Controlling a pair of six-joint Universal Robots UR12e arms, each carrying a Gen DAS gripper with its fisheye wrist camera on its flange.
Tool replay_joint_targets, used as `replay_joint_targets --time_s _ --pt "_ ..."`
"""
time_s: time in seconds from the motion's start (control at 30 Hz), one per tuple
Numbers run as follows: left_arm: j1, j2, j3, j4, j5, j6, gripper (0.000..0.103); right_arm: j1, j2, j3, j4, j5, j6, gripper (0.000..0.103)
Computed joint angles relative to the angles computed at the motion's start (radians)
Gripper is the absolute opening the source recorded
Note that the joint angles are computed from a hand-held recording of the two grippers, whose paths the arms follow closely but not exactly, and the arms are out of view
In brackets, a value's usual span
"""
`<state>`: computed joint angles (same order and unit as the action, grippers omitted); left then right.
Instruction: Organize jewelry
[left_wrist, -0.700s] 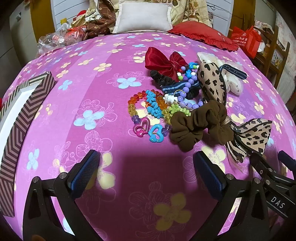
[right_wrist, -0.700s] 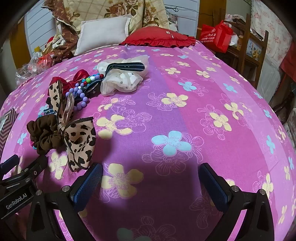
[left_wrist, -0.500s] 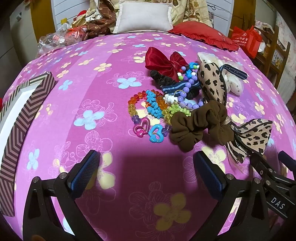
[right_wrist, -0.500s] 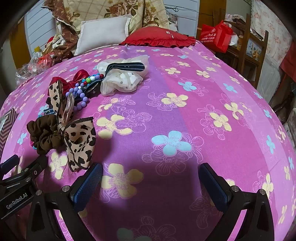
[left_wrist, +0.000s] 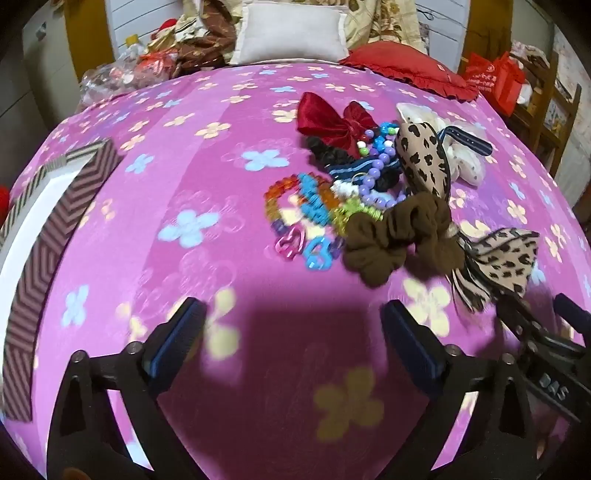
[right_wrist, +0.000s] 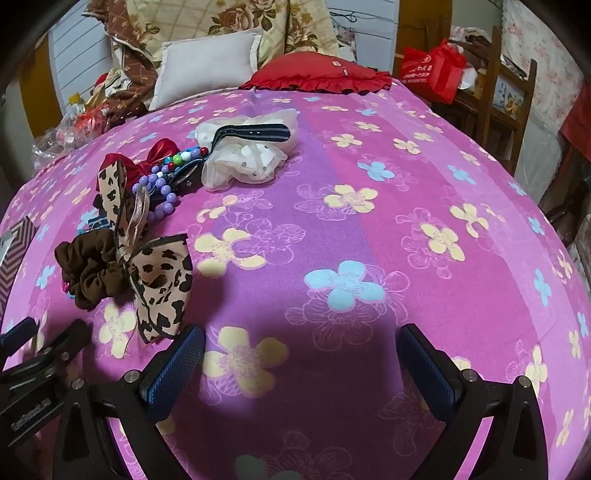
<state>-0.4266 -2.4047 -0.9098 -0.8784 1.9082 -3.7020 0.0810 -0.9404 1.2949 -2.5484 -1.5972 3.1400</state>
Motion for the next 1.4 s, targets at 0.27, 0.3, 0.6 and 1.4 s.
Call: replay_joint_targets --time_s 0.27,0.3,0.6,1.4 --pt "-0.031 0.132 -0.194 0.176 0.123 0.001 0.097 0.001 -0.027 0.031 0.021 0.040 -0.030 0.103" --pt "-0.032 0.146 -0.212 0.188 0.134 0.001 0.097 -0.001 -0.032 0.040 0.014 0.043 -0.014 0.103" --pt "-0.041 0.251 -0.343 0.241 0.166 -0.041 0.097 -0.002 -0.116 0.182 -0.095 0.087 0.084 0.091" --pt "-0.092 0.390 -0.490 0.397 0.322 0.021 0.097 0.039 -0.344 0.363 -0.416 0.024 0.004 0.091"
